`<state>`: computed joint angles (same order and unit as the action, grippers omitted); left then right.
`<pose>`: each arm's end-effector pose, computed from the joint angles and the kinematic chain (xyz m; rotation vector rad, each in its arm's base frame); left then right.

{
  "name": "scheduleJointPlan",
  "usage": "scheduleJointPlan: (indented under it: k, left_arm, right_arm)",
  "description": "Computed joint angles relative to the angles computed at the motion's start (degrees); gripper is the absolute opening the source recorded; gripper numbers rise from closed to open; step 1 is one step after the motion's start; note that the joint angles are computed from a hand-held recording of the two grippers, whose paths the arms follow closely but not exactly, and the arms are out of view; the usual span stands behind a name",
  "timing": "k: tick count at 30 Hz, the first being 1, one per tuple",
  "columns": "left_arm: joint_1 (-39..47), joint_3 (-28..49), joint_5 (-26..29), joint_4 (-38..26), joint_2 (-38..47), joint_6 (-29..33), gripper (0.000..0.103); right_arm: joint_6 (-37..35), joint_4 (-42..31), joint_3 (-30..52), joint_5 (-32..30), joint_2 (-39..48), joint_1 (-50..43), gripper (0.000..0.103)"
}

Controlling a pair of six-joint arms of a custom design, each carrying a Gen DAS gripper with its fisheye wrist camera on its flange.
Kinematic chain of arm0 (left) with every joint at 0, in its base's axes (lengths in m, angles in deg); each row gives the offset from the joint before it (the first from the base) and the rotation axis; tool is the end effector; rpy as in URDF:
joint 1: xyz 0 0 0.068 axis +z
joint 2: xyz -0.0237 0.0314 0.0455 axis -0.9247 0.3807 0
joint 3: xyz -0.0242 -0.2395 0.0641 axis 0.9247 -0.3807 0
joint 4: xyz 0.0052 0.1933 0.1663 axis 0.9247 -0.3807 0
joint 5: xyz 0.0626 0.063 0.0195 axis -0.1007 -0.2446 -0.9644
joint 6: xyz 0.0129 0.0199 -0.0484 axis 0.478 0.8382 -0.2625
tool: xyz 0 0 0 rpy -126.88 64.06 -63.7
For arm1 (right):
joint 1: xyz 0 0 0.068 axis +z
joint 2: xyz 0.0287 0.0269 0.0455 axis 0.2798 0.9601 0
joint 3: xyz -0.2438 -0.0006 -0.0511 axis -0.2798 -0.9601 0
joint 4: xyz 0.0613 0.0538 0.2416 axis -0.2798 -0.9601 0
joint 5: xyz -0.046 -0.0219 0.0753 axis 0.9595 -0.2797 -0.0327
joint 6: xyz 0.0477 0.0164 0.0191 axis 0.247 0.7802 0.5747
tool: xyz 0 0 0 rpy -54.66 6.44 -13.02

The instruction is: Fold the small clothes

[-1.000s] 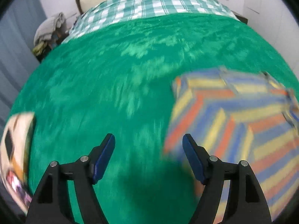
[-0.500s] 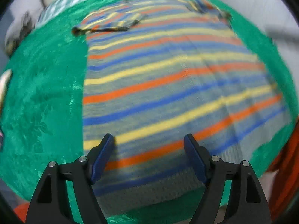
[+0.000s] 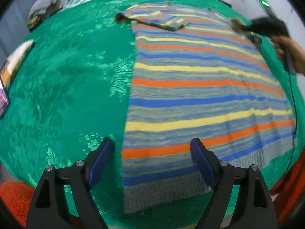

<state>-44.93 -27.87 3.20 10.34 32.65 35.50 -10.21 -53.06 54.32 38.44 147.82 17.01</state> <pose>0.1309 0.0478 0.1172 -0.1004 2.6790 -0.0334 0.4856 0.0165 0.1307 -0.2250 2.5540 0.3458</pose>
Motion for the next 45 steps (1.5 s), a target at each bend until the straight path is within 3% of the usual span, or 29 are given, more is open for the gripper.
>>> scheduleJointPlan:
  k: [3,6,13,16,18,19,21,22,23,27,29,36,38,39,42,45]
  left_arm:
    - [1.84,0.98,2.29,2.24,3.86,-0.67,0.085]
    - [0.28,0.61,1.91,4.06,5.0,-2.54,0.085]
    - [-6.18,-0.79,-1.66,4.54,2.61,-5.66,0.086]
    - [-6.91,-1.2,-2.39,3.89,1.42,-5.92,0.086]
    - [-7.13,-1.31,-2.53,4.47,1.84,-6.12,0.087]
    - [-7.11,-1.27,-2.51,4.8,2.24,-6.12,0.088]
    - [-7.26,-1.33,-2.62,4.73,2.06,-6.3,0.089]
    - [-7.59,-1.45,-2.94,4.9,2.0,-6.4,0.089]
    - [-7.77,-1.63,-3.18,4.6,1.43,-6.38,0.089]
    - [-7.97,-1.93,-3.44,4.76,1.12,-6.18,0.089]
    - [-8.17,-1.94,-3.7,5.2,1.62,-6.29,0.09]
    - [-4.39,-0.26,-3.24,0.61,0.23,-2.62,0.09]
    - [-0.05,0.88,-1.64,-2.56,-1.94,-0.17,0.09]
    - [3.05,1.51,-0.12,-4.14,-2.9,1.4,0.09]
    - [9.9,2.52,2.84,-6.21,-2.45,5.28,0.09]
    - [9.67,1.97,1.7,-4.66,0.93,5.8,0.09]
  right_arm:
    - [1.92,0.5,-3.93,-7.14,-6.65,-8.21,0.004]
    - [1.68,-2.64,-0.17,-6.98,-8.2,-17.15,0.004]
    - [4.1,-13.4,17.38,-1.48,4.88,-27.4,0.004]
    - [6.67,-13.37,16.82,-7.12,7.58,-29.49,0.008]
    - [10.19,-11.18,14.0,-12.36,7.98,-31.15,0.018]
    - [11.86,-9.0,11.39,-15.15,7.52,-32.05,0.029]
    - [13.14,-5.51,7.79,-17.98,6.93,-32.65,0.031]
    - [12.73,-5.23,7.36,-18.34,7.0,-32.45,0.019]
    - [11.64,-5.24,6.65,-16.54,6.45,-31.28,0.003]
    - [8.87,-0.08,-2.23,-8.06,-1.18,-31.03,0.003]
    - [7.91,-1.28,-2.33,-2.28,-1.18,-31.32,0.002]
    - [8.6,-1.8,-4.06,2.99,-2.62,-29.62,0.004]
    - [7.99,-1.35,-6.9,2.15,-5.29,-29.58,0.032]
    - [6.6,-0.52,-10.59,1.88,-8.65,-29.91,0.036]
    - [-2.29,-0.18,-25.24,-3.15,-21.85,-31.12,0.038]
    - [-14.21,-11.76,-38.71,-13.71,-34.09,-33.99,0.038]
